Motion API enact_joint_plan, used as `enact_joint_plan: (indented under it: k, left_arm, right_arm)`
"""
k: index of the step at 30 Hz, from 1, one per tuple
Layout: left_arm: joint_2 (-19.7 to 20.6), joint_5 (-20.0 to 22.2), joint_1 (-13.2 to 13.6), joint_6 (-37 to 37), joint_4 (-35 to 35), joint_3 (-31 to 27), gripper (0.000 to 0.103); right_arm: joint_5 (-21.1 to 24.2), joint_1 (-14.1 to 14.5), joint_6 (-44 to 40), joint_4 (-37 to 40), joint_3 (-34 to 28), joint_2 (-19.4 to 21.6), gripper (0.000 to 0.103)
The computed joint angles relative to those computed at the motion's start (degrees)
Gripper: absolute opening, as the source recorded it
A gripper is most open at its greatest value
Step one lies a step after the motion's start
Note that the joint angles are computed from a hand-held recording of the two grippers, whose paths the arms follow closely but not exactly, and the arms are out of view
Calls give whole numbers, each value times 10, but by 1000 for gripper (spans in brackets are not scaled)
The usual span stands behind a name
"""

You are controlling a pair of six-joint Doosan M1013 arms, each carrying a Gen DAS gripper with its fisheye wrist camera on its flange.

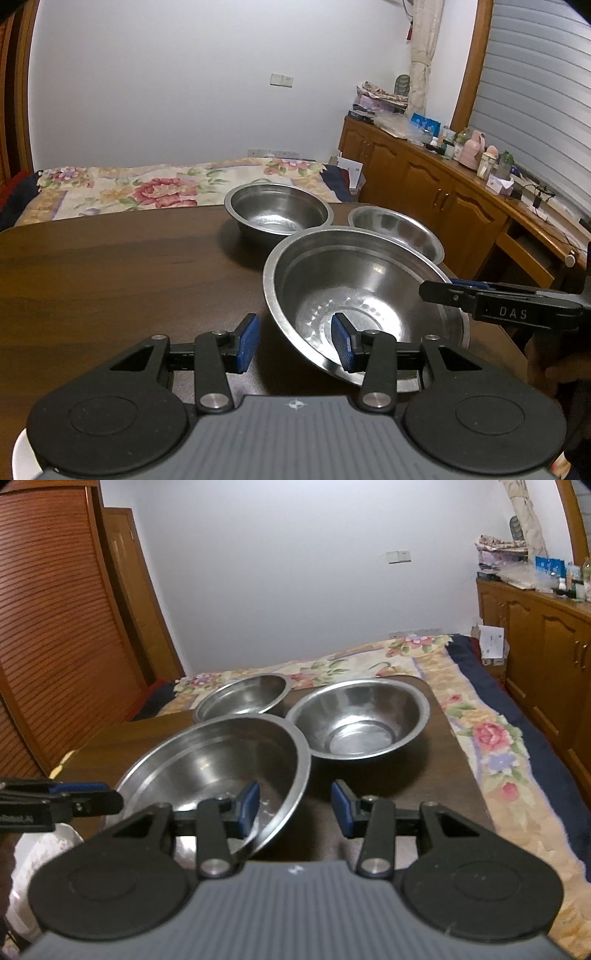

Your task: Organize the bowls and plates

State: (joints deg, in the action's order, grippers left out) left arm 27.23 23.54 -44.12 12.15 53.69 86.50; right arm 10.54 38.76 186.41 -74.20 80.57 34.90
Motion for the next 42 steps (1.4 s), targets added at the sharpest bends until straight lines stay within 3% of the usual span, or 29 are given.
enact_joint_plan:
  k: [7,11,15,23,27,32,42]
  left_arm:
    - [7,-4,2,24,-30,-9,44]
    - [9,-11,5,33,-46,-9,34]
    - [9,-14,6,42,-59,-10,27]
    - [5,-26,9,55,-76,-4,25]
    - [-3,-32,7,34,-53,5,25]
    - [-15,-33,0,-5,-5,21,25]
    - [-37,-33,-15,-59,53,50,25]
  right_arm:
    - [-15,-1,-28,34,-3,3,39]
    - [-21,-2,-37,54,-2,3,31]
    - [-26,-3,-18,48,0,3,27]
    - [-34,-3,49,6,6,1,22]
    - [-36,-1,115,-53,12,-4,21]
    - [-34,3,251,-182,28,-15,21]
    - [-7,17,354,-285,57,-34,21]
